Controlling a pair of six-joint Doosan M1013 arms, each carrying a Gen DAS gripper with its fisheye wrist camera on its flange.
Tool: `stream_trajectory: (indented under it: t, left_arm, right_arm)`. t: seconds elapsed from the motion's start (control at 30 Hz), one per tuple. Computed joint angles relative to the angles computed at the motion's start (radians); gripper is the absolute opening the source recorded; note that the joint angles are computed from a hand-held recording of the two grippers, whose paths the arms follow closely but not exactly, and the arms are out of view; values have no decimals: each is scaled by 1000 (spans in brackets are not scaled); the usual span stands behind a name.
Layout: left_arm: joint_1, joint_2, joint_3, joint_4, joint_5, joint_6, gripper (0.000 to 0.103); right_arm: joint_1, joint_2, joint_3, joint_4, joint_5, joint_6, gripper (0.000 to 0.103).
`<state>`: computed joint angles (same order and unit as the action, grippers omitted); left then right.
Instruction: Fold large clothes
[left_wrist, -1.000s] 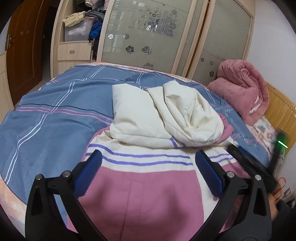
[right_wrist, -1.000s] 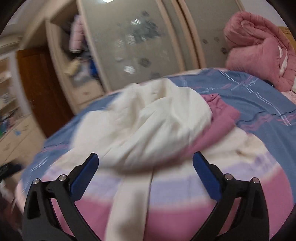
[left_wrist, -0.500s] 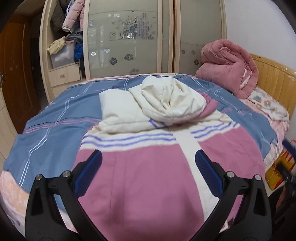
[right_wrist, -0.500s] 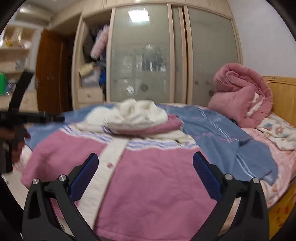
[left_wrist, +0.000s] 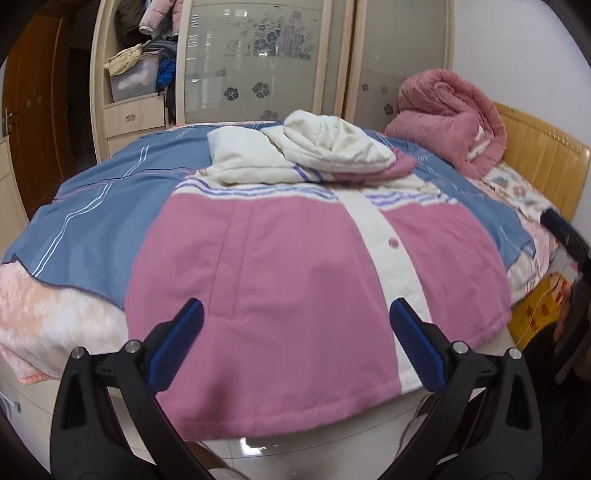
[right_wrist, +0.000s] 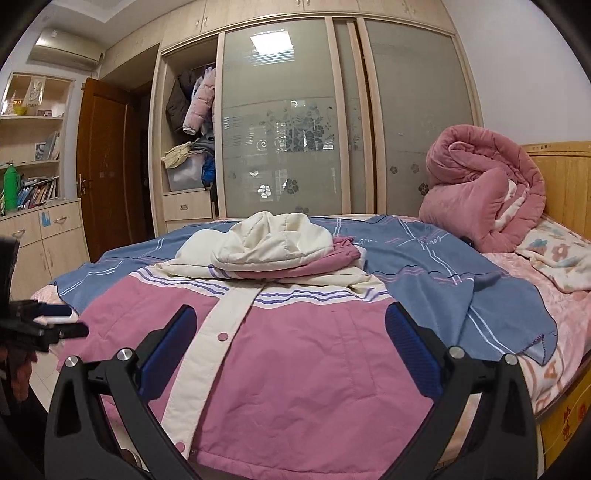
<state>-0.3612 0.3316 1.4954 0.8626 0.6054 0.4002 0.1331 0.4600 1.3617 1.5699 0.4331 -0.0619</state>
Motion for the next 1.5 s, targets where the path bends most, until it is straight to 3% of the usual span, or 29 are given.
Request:
stream_trajectory:
  t: [0.17, 0.3, 0.43, 0.53, 0.8, 0.9, 0.97, 1.1, 1.23, 1.37, 1.5]
  left_arm:
    - [-23, -5, 44, -14, 1, 81, 101]
    - [-100, 15, 81, 267, 177, 135, 101]
    - [-146, 45, 125, 508, 363, 180, 101]
    - [-157, 67, 151, 600, 476, 220, 101]
    - [-152, 131, 208, 758, 673, 325, 101]
    - [-137, 150, 216, 756, 711, 389, 92]
    - [-129, 157, 217, 764, 733, 389, 74]
    - [-109, 170, 190, 729, 782, 391, 61]
    - [-109, 166, 189, 696, 755, 411, 60]
    - [-117, 173, 205, 719, 738, 432, 82]
    - [-118, 175, 206, 742, 740, 394, 77]
  right_arm:
    - [-16, -12, 22, 36, -10, -48, 102]
    - [-31, -22, 38, 51, -9, -62, 102]
    - [-45, -26, 44, 43, -5, -32, 102]
    - [-51, -24, 38, 6, 6, 28, 102]
    - [-47, -21, 27, -52, 54, 91, 102]
    - [-43, -24, 29, -45, 68, 77, 102]
    - [-40, -24, 28, -51, 73, 79, 102]
    - [-35, -23, 23, -75, 77, 101, 102]
    - [-33, -25, 25, -89, 70, 109, 102]
    - [-33, -25, 24, -110, 61, 133, 102]
    - [-36, -27, 29, -98, 66, 131, 102]
